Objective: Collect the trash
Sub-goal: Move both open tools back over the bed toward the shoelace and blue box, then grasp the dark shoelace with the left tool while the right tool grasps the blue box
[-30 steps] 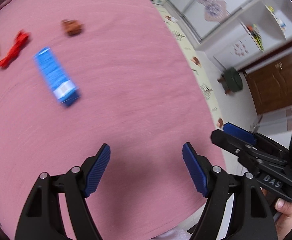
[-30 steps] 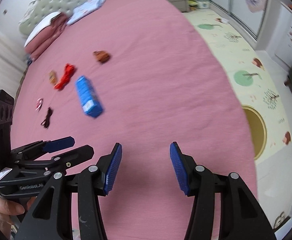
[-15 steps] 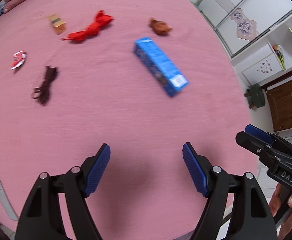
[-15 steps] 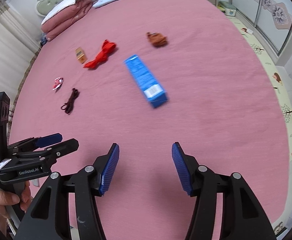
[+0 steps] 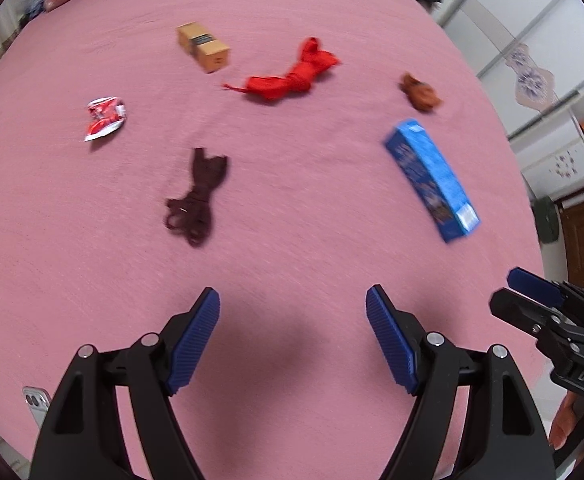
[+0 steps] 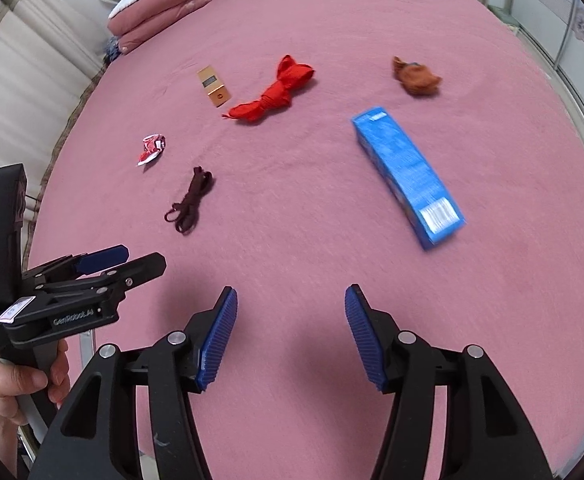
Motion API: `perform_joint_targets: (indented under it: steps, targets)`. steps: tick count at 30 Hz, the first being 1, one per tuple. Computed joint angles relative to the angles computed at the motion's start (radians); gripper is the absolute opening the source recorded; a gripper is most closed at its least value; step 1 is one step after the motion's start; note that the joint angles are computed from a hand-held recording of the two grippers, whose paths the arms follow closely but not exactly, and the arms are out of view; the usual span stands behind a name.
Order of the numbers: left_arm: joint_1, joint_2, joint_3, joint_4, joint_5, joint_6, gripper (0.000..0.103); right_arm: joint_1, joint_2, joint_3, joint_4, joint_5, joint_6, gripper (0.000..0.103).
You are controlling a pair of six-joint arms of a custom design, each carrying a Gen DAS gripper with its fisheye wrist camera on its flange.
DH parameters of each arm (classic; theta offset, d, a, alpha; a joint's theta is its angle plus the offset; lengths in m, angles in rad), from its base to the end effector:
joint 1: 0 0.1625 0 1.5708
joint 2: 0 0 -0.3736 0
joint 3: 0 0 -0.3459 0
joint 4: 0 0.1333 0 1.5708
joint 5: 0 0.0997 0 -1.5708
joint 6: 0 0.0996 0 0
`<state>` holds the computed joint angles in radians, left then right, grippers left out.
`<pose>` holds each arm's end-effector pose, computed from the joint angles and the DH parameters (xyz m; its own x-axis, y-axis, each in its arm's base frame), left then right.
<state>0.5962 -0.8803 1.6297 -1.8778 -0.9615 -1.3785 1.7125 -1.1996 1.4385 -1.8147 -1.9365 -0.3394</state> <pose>-0.3452 -0.4642 0.0984 -0.7833 -0.3421 -0.5191 -0.1101 0.8981 -0.4258 0.1775 -0.5522 0.3363 -0.8250 -0.4523 0.3389 -0.4410 0.8902 0.1143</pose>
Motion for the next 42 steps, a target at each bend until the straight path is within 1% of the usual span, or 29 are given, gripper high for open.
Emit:
perform_joint_targets:
  steps: [5,9,15,18,19,20,22,23,24,26,27,29,32,35,37,39,42]
  targets:
    - [0.085,-0.035,0.045,-0.025,0.022,0.000,0.075,0.001,0.089,-0.054,-0.001,-0.006,-0.005,0.055]
    - [0.157,-0.044,0.071,-0.061,0.026,0.028,0.075,-0.009,0.147,-0.089,-0.001,-0.012,0.004,0.055]
    - [0.242,-0.008,0.053,-0.095,0.014,0.107,0.075,-0.025,0.215,-0.116,-0.002,-0.037,0.018,0.055]
    - [0.277,0.016,0.049,-0.131,-0.002,0.147,0.075,-0.032,0.240,-0.134,-0.005,-0.032,0.018,0.055]
    - [0.288,0.027,0.045,-0.132,-0.008,0.151,0.070,-0.032,0.246,-0.140,-0.007,-0.027,0.016,0.055]
    - [0.295,0.033,0.042,-0.132,-0.012,0.154,0.058,-0.033,0.255,-0.153,-0.004,-0.021,0.011,0.055]
    - [0.299,0.053,0.015,-0.072,0.001,0.130,0.049,-0.032,0.266,-0.171,-0.003,-0.021,0.004,0.055]
    - [0.296,0.057,0.011,-0.064,0.009,0.120,0.045,-0.032,0.273,-0.182,-0.006,-0.021,-0.004,0.055]
    - [0.294,0.058,0.011,-0.067,0.011,0.118,0.041,-0.032,0.278,-0.191,-0.009,-0.023,-0.009,0.055]
    - [0.292,0.060,0.008,-0.089,0.005,0.127,0.024,-0.034,0.285,-0.211,-0.018,-0.023,-0.021,0.055]
    - [0.291,0.064,0.008,-0.112,0.001,0.137,0.021,-0.036,0.288,-0.222,-0.025,-0.023,-0.028,0.055]
    - [0.289,0.074,0.000,-0.138,-0.006,0.146,0.018,-0.037,0.292,-0.237,-0.051,-0.041,-0.048,0.058]
    - [0.278,0.109,-0.026,-0.211,-0.019,0.176,0.017,-0.046,0.299,-0.263,-0.077,-0.066,-0.079,0.060]
    - [0.264,0.156,-0.072,-0.265,-0.032,0.208,0.017,-0.058,0.315,-0.292,-0.104,-0.097,-0.120,0.065]
    - [0.257,0.195,-0.108,-0.327,-0.056,0.222,0.017,-0.067,0.325,-0.305,-0.120,-0.105,-0.152,0.067]
    - [0.252,0.235,-0.151,-0.359,-0.075,0.228,0.017,-0.072,0.344,-0.314,-0.157,-0.149,-0.196,0.068]
    - [0.250,0.285,-0.200,-0.415,-0.106,0.234,0.017,-0.084,0.373,-0.345,-0.150,-0.176,-0.222,0.069]
